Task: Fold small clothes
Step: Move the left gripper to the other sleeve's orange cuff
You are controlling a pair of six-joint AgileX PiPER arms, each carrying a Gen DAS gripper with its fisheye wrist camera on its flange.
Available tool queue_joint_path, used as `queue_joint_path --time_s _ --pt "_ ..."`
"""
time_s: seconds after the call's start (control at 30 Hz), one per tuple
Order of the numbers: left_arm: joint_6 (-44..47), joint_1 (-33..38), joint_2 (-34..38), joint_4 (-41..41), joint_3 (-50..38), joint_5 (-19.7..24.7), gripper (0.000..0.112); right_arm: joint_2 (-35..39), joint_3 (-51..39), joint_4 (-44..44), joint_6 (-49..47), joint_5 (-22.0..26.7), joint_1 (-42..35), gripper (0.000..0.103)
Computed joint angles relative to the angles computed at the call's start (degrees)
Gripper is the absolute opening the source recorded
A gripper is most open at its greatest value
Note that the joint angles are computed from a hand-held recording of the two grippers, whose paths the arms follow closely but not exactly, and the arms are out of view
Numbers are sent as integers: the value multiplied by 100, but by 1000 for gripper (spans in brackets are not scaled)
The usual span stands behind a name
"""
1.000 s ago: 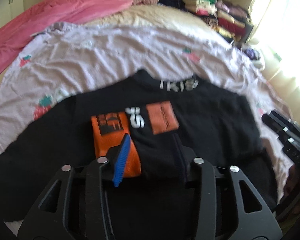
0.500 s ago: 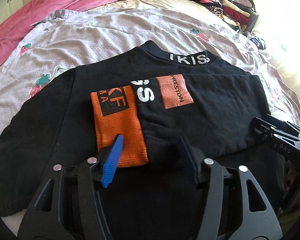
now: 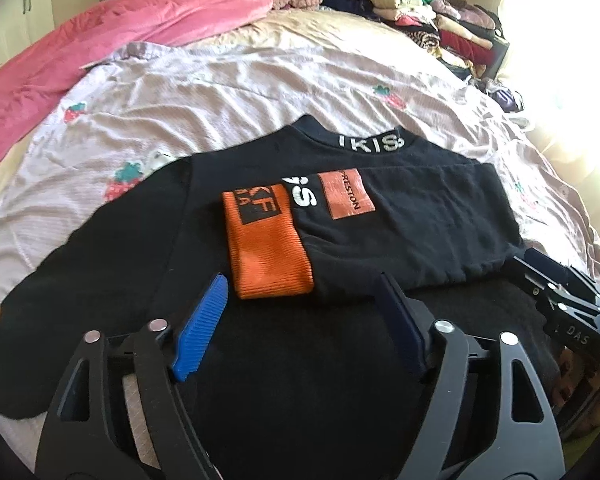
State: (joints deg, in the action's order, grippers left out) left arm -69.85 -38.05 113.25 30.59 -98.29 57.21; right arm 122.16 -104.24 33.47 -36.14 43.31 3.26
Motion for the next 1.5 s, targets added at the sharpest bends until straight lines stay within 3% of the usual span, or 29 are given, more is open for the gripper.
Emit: queue_joint_path --time_s 0.1,0.13,0.17,0.27,0.63,1.5 --pt "-168 -131 -198 202 134 128 84 -335 264 251 -273 -78 11 70" --pt "-228 -164 -255 240 182 140 85 -406 317 307 -319 -75 12 80" --pt "-277 -188 -311 271 227 147 86 -505 420 369 -368 -125 23 98" --pt "-459 -312 -513 448 393 223 91 -796 699 687 -664 -248 39 97" --pt "-1075 -598 -1165 906 1038 454 93 -1511 1135 1001 -1237 -371 273 97" --pt "-2484 -834 -2736 1308 2930 968 93 -1852 1677 318 -1289 -815 1225 97"
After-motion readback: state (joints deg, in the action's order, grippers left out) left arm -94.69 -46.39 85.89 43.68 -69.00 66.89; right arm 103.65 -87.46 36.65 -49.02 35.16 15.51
